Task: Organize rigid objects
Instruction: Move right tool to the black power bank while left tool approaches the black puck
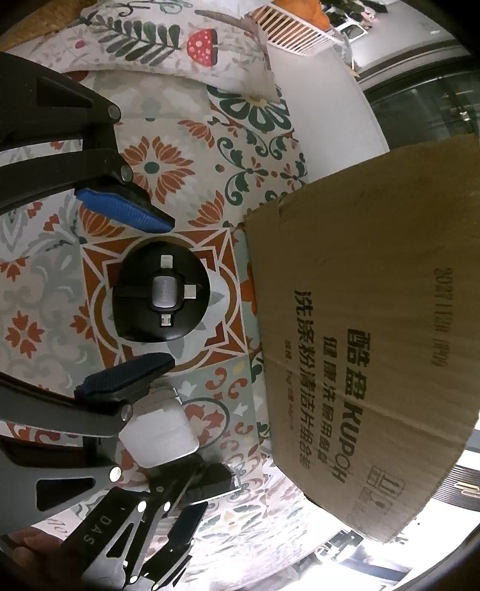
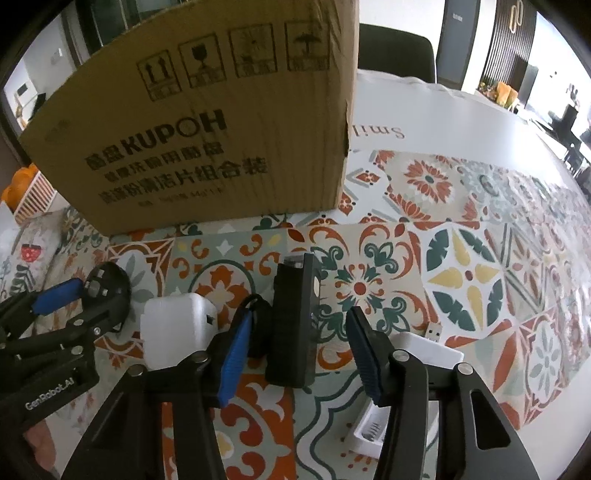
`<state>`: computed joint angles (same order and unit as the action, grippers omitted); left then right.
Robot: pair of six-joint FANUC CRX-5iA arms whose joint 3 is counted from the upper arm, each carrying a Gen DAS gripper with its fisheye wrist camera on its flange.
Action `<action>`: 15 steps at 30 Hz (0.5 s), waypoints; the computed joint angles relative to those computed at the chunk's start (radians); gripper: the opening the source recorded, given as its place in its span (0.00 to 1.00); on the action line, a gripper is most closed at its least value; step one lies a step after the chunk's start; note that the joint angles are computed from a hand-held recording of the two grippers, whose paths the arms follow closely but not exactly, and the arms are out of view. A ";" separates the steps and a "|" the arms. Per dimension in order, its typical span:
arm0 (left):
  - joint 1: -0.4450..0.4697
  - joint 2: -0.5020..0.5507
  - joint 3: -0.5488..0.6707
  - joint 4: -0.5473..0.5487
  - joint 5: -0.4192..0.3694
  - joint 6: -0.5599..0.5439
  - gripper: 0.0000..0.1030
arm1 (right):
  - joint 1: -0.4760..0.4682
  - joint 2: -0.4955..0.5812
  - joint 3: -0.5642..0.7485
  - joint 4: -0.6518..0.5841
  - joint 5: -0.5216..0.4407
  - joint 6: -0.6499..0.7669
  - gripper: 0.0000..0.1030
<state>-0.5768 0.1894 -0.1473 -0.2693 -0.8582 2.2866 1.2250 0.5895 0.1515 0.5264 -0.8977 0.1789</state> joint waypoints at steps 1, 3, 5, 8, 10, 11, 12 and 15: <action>0.003 0.000 -0.002 0.005 0.003 -0.003 0.60 | -0.002 0.002 0.002 -0.007 0.002 0.003 0.50; 0.010 0.005 -0.004 0.017 0.009 -0.011 0.57 | -0.005 0.006 0.007 -0.011 0.008 0.007 0.47; 0.016 0.011 -0.002 0.018 0.010 -0.009 0.54 | -0.007 0.007 0.008 -0.013 0.014 0.013 0.40; 0.026 0.006 -0.016 0.027 0.030 -0.018 0.54 | -0.004 0.017 0.019 -0.008 0.001 0.021 0.37; 0.031 -0.003 -0.032 0.026 0.044 -0.022 0.53 | -0.004 0.013 0.012 -0.005 0.005 0.015 0.37; 0.033 -0.007 -0.039 0.028 0.048 -0.025 0.53 | -0.003 0.008 0.004 -0.002 0.007 0.011 0.37; 0.035 -0.014 -0.049 0.033 0.051 -0.029 0.53 | 0.001 0.010 0.008 0.000 0.000 0.009 0.37; 0.025 -0.031 -0.069 0.029 0.055 -0.014 0.53 | 0.008 0.008 0.007 0.012 -0.003 0.002 0.36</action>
